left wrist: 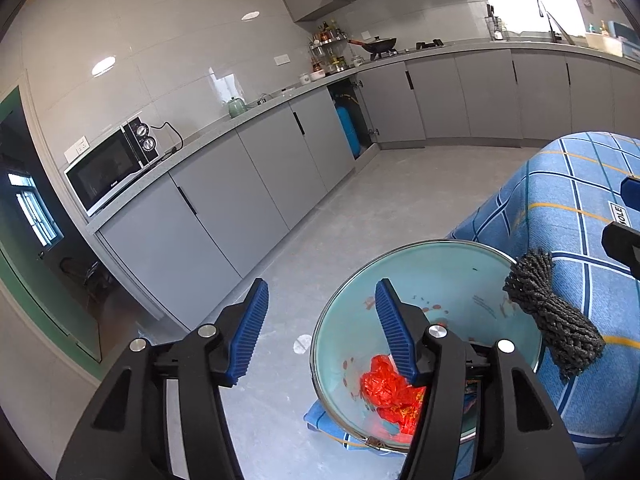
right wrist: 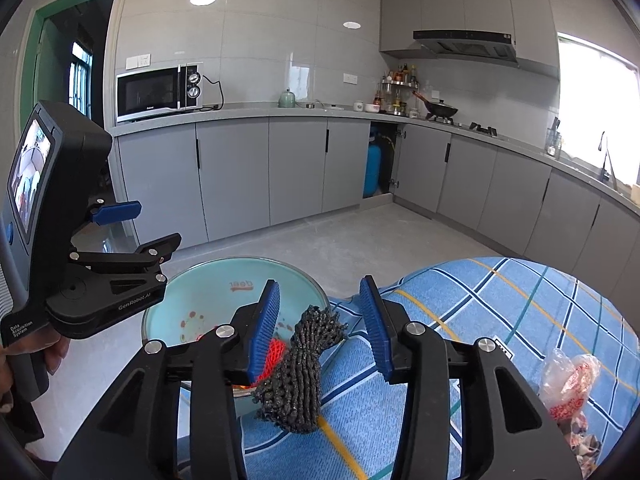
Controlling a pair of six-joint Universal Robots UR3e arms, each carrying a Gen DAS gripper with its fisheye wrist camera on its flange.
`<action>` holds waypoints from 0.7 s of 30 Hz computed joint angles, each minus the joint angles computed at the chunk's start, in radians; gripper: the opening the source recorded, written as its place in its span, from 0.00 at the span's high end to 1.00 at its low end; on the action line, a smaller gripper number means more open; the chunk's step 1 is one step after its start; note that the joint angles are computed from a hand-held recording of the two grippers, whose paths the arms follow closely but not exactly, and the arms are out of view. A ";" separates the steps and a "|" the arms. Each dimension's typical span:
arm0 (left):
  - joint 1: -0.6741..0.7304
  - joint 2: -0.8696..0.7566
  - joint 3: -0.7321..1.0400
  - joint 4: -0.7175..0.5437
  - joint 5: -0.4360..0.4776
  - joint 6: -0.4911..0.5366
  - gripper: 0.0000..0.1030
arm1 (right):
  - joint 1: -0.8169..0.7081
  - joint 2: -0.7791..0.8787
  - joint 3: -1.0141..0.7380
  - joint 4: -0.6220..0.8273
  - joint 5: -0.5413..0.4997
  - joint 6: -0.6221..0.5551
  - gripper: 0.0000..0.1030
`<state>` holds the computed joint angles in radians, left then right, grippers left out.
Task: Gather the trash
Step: 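Open the left gripper to drop the red bag while the right gripper drops the scrubber into the bin, then move both open grippers from the bin back to the table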
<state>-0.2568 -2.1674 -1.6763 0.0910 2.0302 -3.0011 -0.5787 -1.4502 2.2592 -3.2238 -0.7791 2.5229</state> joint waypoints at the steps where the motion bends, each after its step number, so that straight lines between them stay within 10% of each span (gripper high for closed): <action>1: -0.001 -0.002 0.002 0.001 0.005 0.000 0.45 | -0.001 -0.001 0.002 0.000 0.001 0.000 0.59; 21: -0.099 -0.008 -0.025 0.044 0.002 -0.008 0.22 | -0.277 -0.226 0.212 0.103 0.046 -0.127 0.52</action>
